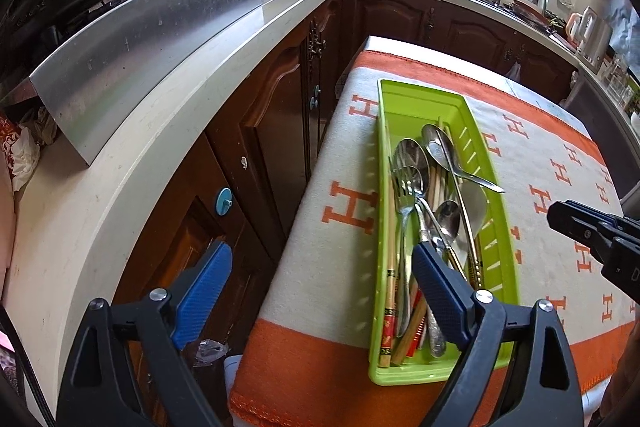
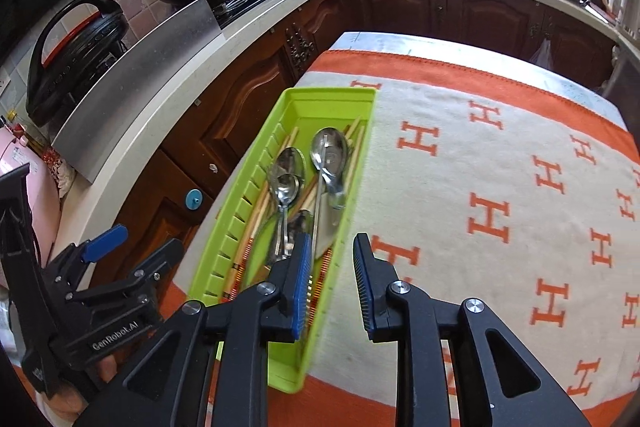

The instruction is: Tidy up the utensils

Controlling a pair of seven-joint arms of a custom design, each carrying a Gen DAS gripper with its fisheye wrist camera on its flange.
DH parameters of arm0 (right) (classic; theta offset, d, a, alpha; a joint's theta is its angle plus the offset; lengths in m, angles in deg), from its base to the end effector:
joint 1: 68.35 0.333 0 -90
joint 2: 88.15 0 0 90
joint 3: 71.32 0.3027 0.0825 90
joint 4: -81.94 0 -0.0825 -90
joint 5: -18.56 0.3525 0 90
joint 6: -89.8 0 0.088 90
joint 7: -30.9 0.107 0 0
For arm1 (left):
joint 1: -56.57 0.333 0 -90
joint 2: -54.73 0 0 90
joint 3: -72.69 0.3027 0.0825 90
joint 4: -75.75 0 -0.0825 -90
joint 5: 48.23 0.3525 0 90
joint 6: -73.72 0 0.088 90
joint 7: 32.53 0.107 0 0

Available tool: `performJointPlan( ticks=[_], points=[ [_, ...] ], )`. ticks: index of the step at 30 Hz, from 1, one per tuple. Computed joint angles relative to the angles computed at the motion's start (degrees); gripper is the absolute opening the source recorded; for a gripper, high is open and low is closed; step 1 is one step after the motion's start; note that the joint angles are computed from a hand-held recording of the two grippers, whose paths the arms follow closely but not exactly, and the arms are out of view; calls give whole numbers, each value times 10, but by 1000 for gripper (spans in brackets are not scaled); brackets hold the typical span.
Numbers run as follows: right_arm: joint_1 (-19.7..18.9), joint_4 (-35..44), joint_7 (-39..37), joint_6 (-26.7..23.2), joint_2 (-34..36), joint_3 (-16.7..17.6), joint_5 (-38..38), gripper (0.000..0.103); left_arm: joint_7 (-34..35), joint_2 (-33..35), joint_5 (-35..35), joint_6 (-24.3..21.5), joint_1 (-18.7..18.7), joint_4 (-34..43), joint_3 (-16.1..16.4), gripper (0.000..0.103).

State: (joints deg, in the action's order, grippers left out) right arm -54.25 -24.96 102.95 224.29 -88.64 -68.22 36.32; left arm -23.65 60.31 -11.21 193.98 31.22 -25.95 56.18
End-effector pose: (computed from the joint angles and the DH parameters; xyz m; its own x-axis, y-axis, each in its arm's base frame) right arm 0.5427 0.1728 0.5636 0.4661 -0.8732 -0.1427 -0.7919 -0.3397 -0.5074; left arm 0.4587 -0.3639 0.5265 0.3939 -0.9176 0.0526 -0.7438 -0.3519 -0.5683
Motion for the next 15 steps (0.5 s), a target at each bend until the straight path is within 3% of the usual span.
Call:
performJointPlan(
  ticks=[7,15],
  points=[
    [-21,-69,-21,32,-63,-15,-18,27,15,24,-3,-18,-18,42,-6,102],
    [-53,-136,-51,44,-132,-37,-11,31,44,68,-41,-18,-44,107,-7,102]
  ],
)
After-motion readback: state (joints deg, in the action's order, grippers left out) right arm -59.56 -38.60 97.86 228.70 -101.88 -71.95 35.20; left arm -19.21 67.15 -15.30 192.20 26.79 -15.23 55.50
